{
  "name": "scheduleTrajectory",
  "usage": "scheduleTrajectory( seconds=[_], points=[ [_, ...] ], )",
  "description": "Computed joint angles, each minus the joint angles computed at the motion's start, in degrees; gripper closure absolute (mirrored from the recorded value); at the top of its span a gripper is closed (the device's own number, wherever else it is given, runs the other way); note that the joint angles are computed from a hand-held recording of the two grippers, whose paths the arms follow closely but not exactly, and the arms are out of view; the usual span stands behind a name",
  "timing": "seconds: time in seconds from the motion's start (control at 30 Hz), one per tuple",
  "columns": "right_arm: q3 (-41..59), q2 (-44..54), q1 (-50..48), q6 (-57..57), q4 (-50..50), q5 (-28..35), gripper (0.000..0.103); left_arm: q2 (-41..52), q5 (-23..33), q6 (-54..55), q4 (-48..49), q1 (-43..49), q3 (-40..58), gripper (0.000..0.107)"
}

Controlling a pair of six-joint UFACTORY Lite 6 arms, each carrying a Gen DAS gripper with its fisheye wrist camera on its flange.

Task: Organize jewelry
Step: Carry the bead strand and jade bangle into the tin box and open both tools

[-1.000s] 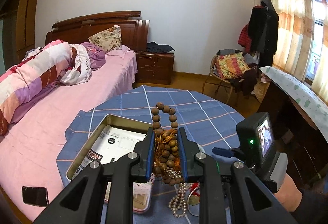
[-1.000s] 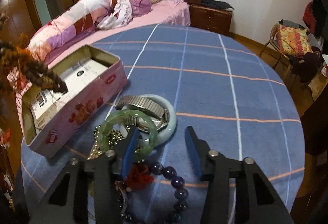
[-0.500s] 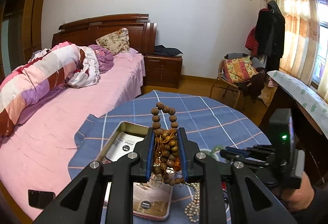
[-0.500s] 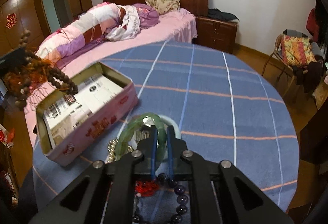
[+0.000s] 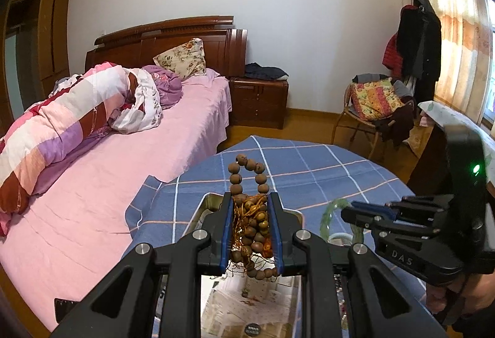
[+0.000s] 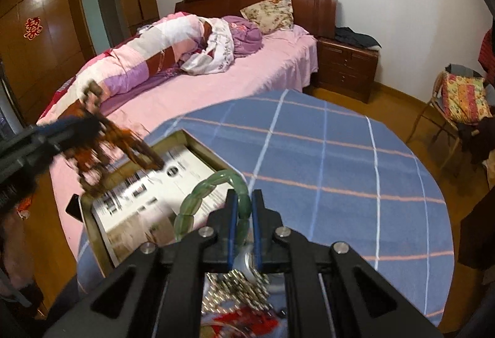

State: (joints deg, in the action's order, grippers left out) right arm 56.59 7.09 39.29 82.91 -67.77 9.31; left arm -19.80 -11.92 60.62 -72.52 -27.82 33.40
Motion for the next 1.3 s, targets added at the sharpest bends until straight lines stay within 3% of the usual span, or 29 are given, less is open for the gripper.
scheduleTrajectory(
  seconds=[0.23, 0.47, 0.67, 0.83, 1.13, 1.2, 1.27, 1.3],
  points=[
    [9.06, 7.1, 1.95, -7.96, 7.62, 1.8, 0.092, 5.3, 0.55, -5.31, 6.16, 2.09, 2.71, 0.086],
    [14.73, 13.21, 2.1, -11.65, 11.65, 2.18, 0.092, 9.75, 1.58, -19.52, 21.36, 4.67, 4.37, 0.086],
    [19.34, 18.13, 2.37, -17.3, 17.78, 2.91, 0.092, 14.92, 1.79, -25.63, 27.8, 5.47, 6.81, 0.086],
    [21.19, 21.28, 2.2, -20.21, 20.6, 4.07, 0.091, 18.42, 2.12, -28.71, 31.28, 6.26, 8.23, 0.086],
    [20.68, 22.55, 1.1, -19.7, 20.0, 3.73, 0.087, 20.99, 1.22, -26.24, 28.82, 6.05, 9.03, 0.084],
    [20.06, 22.28, 0.9, -19.68, 20.08, 2.94, 0.085, 21.3, 0.94, -20.76, 23.45, 5.12, 9.26, 0.078],
    [19.37, 21.82, 0.71, -18.55, 19.05, 2.1, 0.082, 20.79, -1.12, -15.66, 17.3, 3.8, 8.78, 0.053],
    [18.53, 21.17, 0.76, -15.82, 16.3, 1.82, 0.079, 20.29, -2.18, -15.38, 16.61, 3.27, 8.29, 0.047]
  ],
)
